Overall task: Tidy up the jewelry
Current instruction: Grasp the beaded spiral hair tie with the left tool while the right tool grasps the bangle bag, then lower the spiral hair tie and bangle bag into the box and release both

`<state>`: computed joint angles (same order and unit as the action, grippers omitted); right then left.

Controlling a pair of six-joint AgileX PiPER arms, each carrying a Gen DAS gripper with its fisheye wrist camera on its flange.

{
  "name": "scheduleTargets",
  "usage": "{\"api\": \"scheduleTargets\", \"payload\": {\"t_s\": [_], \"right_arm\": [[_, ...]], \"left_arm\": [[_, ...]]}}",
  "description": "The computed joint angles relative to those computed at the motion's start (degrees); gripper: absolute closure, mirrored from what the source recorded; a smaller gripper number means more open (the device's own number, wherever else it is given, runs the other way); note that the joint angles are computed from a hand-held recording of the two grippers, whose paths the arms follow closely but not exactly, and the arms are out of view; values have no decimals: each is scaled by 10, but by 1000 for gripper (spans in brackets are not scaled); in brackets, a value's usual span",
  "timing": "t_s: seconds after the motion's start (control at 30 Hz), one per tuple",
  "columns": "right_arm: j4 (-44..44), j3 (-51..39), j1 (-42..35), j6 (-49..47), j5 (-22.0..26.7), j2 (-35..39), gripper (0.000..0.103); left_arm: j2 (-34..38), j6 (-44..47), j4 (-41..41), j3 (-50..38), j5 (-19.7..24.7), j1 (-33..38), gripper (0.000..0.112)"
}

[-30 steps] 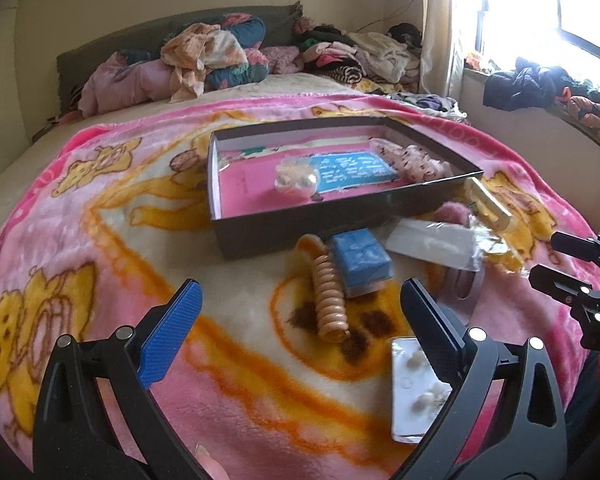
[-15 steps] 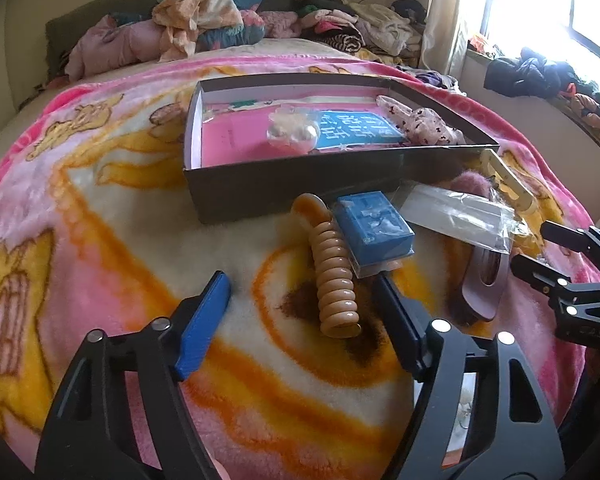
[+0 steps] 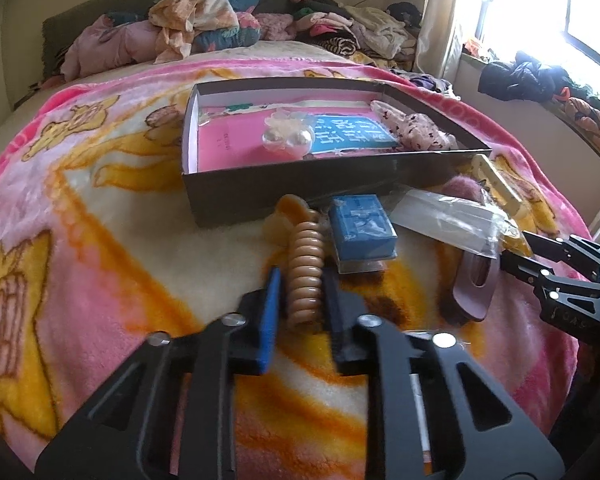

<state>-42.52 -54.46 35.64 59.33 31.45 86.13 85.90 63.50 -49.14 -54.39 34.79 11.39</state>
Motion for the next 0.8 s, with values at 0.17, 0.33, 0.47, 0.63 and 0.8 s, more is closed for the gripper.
{"api": "scheduleTargets", "payload": {"t_s": [0.17,0.33,0.47,0.63,0.8], "right_arm": [[43,12,1,-29,-20,-25,60],[72,32,8,-34,-28,-63,60],[83,35,20,-30,-24,-80,60],[87,24,35,-28,-16,-84,60],[89,8,38,-32,-12,-82,60]], "left_arm": [[-7,0,-3,3,8,6,101],[-25,4,-10,5,26,24,101],[-37,7,-18,0,41,38,101],[-44,3,-28,-11,51,49,101],[-42,-3,-37,-30,60,53,101]]}}
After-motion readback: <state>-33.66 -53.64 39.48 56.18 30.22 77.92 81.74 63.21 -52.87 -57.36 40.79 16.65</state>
